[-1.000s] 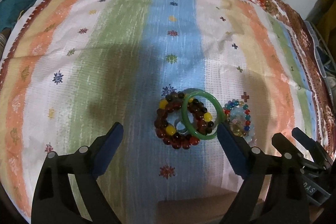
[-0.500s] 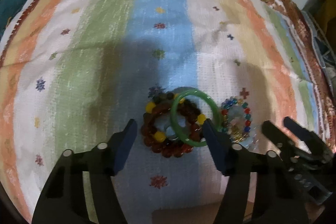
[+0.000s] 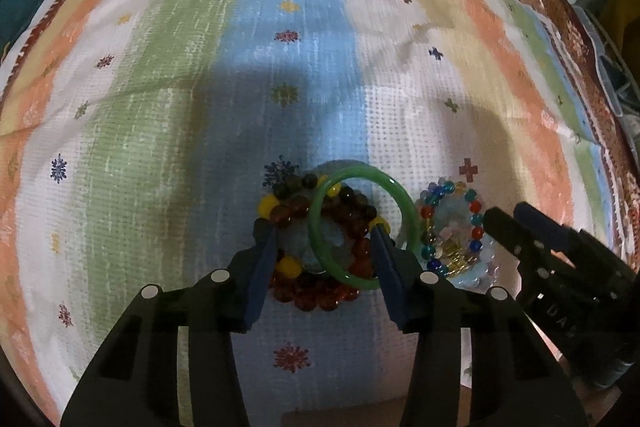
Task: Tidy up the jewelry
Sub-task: 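Close left tool on green jade bangle while right tool grasps multicolour bead bracelet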
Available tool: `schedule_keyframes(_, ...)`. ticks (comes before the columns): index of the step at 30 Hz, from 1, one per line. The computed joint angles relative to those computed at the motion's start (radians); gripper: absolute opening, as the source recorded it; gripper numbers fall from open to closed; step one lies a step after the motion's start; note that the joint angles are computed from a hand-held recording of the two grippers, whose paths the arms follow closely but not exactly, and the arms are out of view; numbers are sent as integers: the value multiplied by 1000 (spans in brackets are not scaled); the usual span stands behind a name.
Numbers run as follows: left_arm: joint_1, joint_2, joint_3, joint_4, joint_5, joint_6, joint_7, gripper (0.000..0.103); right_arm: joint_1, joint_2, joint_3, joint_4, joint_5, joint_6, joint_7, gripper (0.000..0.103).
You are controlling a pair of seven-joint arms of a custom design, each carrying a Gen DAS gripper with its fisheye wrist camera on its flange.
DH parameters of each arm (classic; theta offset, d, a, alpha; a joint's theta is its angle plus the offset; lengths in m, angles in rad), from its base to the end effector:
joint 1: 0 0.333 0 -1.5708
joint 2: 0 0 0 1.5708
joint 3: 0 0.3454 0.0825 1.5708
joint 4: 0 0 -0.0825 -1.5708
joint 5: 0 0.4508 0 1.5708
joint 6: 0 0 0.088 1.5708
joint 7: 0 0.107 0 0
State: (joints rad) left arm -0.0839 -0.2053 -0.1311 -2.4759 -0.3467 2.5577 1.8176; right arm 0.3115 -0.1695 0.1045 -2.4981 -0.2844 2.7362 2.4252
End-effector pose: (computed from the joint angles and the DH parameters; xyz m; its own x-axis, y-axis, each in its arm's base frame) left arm 0.5116 -0.1066 0.3816 -0.2214 -0.9610 0.1660 -0.9394 0.1645 -0.3007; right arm 0.4799 0.2238 0.3723 -0.1673 -0.9773 -0.1299 -0.8905 0.2063 -0.4054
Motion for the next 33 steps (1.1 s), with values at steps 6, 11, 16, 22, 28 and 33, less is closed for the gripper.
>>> schedule_keyframes(6, 2, -2, -7, -9, 27, 10, -17, 45, 9, 31, 1, 25, 8, -6, -22, 37)
schedule_keyframes(11, 11, 9, -11, -1, 62, 0, -66, 31, 15, 44, 0, 34, 22, -20, -44, 24)
schedule_keyframes(16, 8, 10, -6, 1, 55, 2, -59, 15, 15, 46, 0, 29, 25, -9, -52, 18)
schedule_keyframes(22, 14, 4, -4, -3, 62, 3, -73, 8, 11, 43, 2, 25, -7, -9, -41, 10)
schedule_keyframes(28, 14, -17, 0, -12, 57, 4, -62, 8, 6, 17, 10, 23, -47, -26, -12, 10)
schedule_keyframes(33, 10, -43, 5, -22, 40, 1, -42, 9, 10, -6, 15, 18, -57, -31, -2, 10)
